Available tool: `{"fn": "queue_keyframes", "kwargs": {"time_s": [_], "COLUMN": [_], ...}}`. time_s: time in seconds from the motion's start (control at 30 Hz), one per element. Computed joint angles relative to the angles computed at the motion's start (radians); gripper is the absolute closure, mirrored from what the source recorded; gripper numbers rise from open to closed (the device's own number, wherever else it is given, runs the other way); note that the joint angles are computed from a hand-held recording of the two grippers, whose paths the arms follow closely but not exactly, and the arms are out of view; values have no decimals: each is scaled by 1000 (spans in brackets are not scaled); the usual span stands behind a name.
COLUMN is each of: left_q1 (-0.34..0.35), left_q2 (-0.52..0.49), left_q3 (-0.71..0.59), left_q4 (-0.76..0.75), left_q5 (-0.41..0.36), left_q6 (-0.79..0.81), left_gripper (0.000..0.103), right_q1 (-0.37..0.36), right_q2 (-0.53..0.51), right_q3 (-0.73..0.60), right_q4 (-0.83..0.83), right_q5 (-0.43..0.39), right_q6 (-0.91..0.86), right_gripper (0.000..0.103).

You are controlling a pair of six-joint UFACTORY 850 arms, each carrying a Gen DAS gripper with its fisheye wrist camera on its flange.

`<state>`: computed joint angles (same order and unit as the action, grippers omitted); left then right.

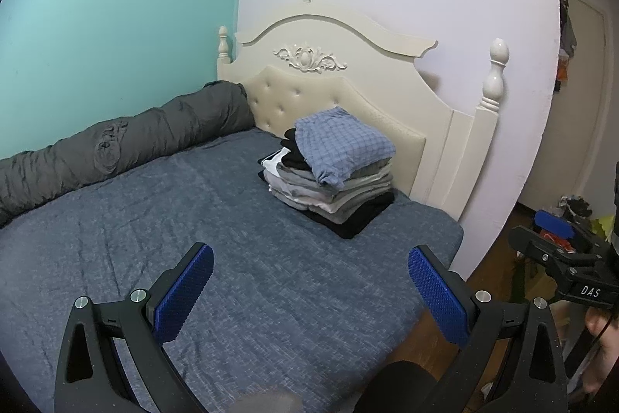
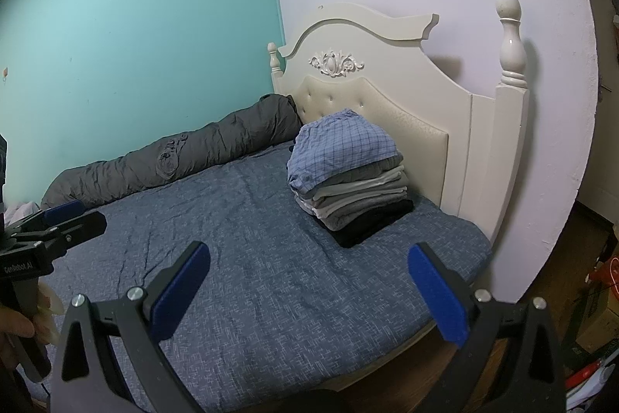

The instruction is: Fold clothes

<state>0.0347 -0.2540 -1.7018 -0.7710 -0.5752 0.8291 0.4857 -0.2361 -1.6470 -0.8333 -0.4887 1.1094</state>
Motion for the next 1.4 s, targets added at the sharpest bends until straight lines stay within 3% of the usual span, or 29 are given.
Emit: {"fn": "queue_keyframes", "kwargs": {"time_s": [0.43,1.4], "left_q1": [-5,0], "left_q2": [-1,25], "left_q3": [-2,39], "left_q4": [32,-33], "left_q5": [4,26], "left_q6": [-36,39], "left_gripper": [0,0], "right_q1": [-1,-4], "right_q2": [1,3], "right_q3": [3,11], "right_q4": [7,11], "right_q5": [2,3], "right_q6": [-6,1], "right_gripper": [0,0]}}
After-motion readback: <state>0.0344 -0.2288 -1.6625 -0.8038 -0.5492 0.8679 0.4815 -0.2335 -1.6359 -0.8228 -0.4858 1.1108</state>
